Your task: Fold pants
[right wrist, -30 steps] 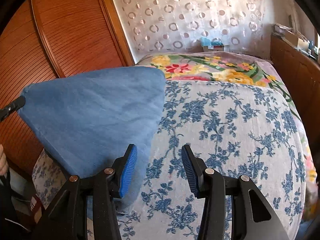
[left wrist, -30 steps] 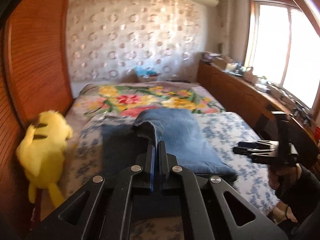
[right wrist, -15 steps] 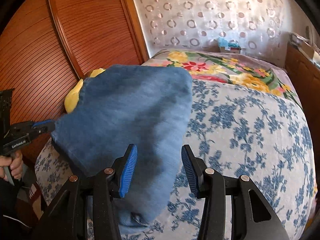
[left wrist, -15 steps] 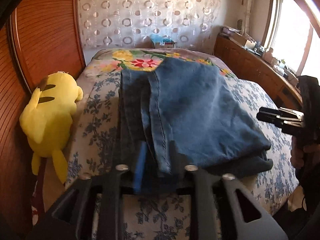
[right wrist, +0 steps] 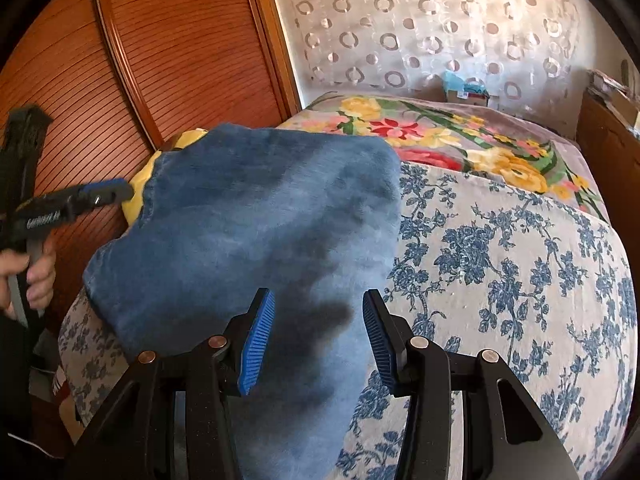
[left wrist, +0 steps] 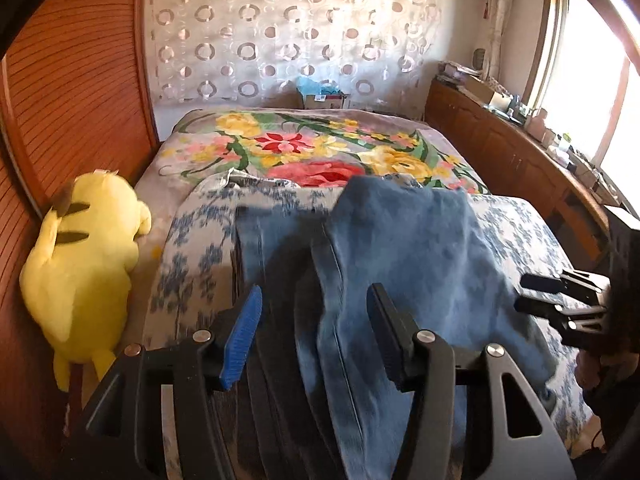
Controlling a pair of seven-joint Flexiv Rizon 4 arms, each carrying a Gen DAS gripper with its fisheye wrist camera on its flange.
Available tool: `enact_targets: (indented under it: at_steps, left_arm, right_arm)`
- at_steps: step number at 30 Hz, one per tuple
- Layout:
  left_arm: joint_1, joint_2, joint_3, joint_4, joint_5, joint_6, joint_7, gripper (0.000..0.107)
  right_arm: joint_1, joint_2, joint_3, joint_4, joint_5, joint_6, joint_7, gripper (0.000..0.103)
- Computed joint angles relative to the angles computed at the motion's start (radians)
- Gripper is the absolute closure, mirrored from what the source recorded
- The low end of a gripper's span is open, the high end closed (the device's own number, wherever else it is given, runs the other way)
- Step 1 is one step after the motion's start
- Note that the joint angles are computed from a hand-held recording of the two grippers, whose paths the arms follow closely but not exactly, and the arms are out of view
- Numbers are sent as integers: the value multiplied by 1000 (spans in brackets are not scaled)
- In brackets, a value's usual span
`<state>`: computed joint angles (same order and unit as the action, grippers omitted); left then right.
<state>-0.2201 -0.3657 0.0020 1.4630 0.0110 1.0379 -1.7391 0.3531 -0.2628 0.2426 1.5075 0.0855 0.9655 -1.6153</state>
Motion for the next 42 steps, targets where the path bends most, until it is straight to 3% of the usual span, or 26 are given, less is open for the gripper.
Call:
enact_targets:
  at_steps: [12, 19, 24, 26, 28, 30, 37, 42]
  left_arm:
    - [10, -171, 14, -257, 10, -124, 49, 51]
    - [9, -180, -33, -237, -50, -118, 130, 51]
    - [-20, -204, -4, -279, -29, -175, 107, 51]
    - [-21, -196, 0, -267, -26, -165, 98, 65]
    - [-22, -181, 1, -250, -23, -146, 89, 86]
    - [-23, -150, -1, -210, -15, -95, 97, 96]
    - [-46, -44, 32, -121, 49, 45, 39, 96]
    - [-30, -25, 60, -98, 59, -6, -54, 83]
  right_arm:
    - [8, -77, -6, -81, -11, -56, 9, 55]
    - [7, -103, -2, -100, -6, -66, 10, 55]
    - [2, -118, 2, -108, 4, -64, 1, 55]
    - [0, -121, 4, -109, 10, -62, -2, 55]
    - [-1, -122, 5, -107, 13, -56, -3, 55]
    - [-1, -121, 5, -103, 13, -49, -2, 55]
    - [-12, -109, 20, -84, 40, -36, -23, 55]
    - [-4, -101, 11, -63, 23, -26, -16, 55]
